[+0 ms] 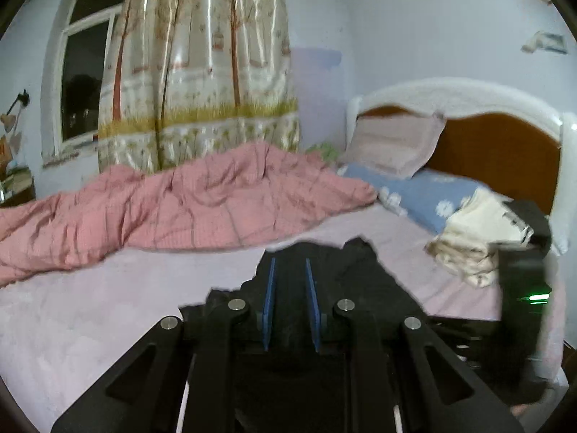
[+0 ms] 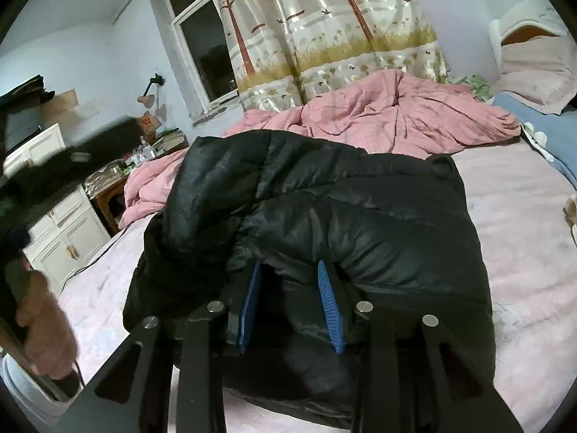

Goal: Fold large clothes

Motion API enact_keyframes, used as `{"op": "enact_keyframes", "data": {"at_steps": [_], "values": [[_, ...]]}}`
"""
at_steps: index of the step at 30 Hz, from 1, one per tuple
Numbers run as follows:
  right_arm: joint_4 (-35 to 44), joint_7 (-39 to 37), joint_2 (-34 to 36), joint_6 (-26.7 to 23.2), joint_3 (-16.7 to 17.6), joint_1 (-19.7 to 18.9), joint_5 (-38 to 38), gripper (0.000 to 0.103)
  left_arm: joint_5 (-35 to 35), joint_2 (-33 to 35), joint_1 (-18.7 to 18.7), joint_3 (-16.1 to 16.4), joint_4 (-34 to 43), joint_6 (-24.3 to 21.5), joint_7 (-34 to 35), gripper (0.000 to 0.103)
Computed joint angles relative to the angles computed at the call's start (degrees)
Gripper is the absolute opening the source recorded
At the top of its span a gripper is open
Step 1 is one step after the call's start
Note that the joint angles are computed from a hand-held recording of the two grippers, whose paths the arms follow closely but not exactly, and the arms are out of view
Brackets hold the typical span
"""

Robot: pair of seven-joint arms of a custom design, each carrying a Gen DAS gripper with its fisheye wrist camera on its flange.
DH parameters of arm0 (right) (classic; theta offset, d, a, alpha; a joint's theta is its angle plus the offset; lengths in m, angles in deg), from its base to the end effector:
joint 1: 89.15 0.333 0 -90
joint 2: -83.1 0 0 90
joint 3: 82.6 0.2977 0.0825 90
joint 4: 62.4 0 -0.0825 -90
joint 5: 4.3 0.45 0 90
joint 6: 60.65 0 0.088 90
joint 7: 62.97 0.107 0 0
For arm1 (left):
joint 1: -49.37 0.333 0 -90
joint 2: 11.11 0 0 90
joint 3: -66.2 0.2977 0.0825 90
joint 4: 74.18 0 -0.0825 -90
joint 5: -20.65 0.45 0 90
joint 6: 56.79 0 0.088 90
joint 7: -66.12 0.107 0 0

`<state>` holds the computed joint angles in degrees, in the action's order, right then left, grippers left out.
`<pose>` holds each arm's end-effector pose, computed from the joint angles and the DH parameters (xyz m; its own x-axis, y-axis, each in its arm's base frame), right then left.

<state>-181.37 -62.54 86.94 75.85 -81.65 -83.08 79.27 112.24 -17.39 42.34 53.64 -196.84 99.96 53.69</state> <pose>0.6347 0.0879 0.3742 0.7020 -0.6403 -0.3118 -0.5261 -0.1712 -0.8330 0.5595 -0.2422 0.4493 0.1036 -0.9943 -0.0234 -0.3913 -0.0191 -0.9201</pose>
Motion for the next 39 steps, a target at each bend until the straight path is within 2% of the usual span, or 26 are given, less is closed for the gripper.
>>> {"op": "enact_keyframes", "data": {"at_steps": [1,2,4,5,8,9,12,14,19,22,23,24,26,31,33,39], "values": [[0.0,0.0,-0.2,0.3,0.0,0.0,0.1,0.037,-3.2,1.7,0.1,0.2,1.1,-1.2,2.3,0.016],[-0.5,-0.5,-0.8,1.2,0.0,0.0,0.6,0.037,-6.4,3.3,-0.1,0.2,2.0,-4.1,4.4,0.019],[-1.5,-1.8,-1.8,4.0,0.0,0.3,1.7,0.037,-11.4,6.0,-1.1,-0.1,3.8,-13.2,7.9,0.019],[-1.8,-2.7,-2.1,6.5,0.1,0.7,2.2,0.037,-11.8,6.7,-1.2,0.5,4.0,-14.5,7.4,0.019],[-0.8,-4.3,-1.4,11.6,0.1,1.3,3.2,0.037,-12.8,6.7,-1.3,1.8,2.5,-15.5,5.0,0.017],[-0.4,-3.6,-1.0,11.9,0.0,1.3,2.9,0.037,-12.9,6.5,-1.2,2.1,1.9,-16.1,4.2,0.017],[2.6,1.2,1.9,13.1,0.1,1.0,0.6,0.037,-12.7,6.5,-0.2,3.1,-0.2,-12.5,1.2,0.017],[4.0,3.1,3.2,13.2,0.4,0.5,-0.1,0.037,-12.3,7.6,0.0,3.3,-0.3,-12.1,0.1,0.016],[4.6,1.4,4.5,13.3,1.4,-0.5,0.4,0.037,-11.1,9.1,-0.8,3.4,-0.9,-12.7,-2.1,0.016],[4.7,-0.4,5.0,13.7,1.9,-0.6,0.9,0.037,-12.3,10.3,-1.1,3.6,-0.7,-13.1,-1.0,0.016],[4.8,-0.5,5.0,13.2,1.9,-0.8,1.1,0.040,-13.0,10.9,-1.2,3.7,-0.4,-13.6,-0.3,0.016],[4.8,-0.5,5.0,12.9,2.0,-0.9,1.2,0.051,-13.9,11.5,-1.4,3.7,-0.1,-13.9,0.5,0.016],[4.4,-1.8,4.7,14.2,2.1,-0.9,2.5,0.063,-16.5,13.2,-1.8,3.9,1.2,-14.8,4.2,0.016],[3.1,-1.6,3.6,18.8,2.2,0.2,0.4,0.065,-20.9,14.9,-2.5,5.0,2.4,-15.9,6.8,0.013],[2.8,0.2,3.3,20.1,2.1,0.5,-2.0,0.073,-21.7,15.3,-2.9,5.2,2.7,-17.0,7.2,0.013],[3.3,6.2,3.9,20.0,1.8,0.3,-7.9,0.078,-24.3,16.3,-3.6,5.6,3.8,-18.2,10.0,0.010]]}}
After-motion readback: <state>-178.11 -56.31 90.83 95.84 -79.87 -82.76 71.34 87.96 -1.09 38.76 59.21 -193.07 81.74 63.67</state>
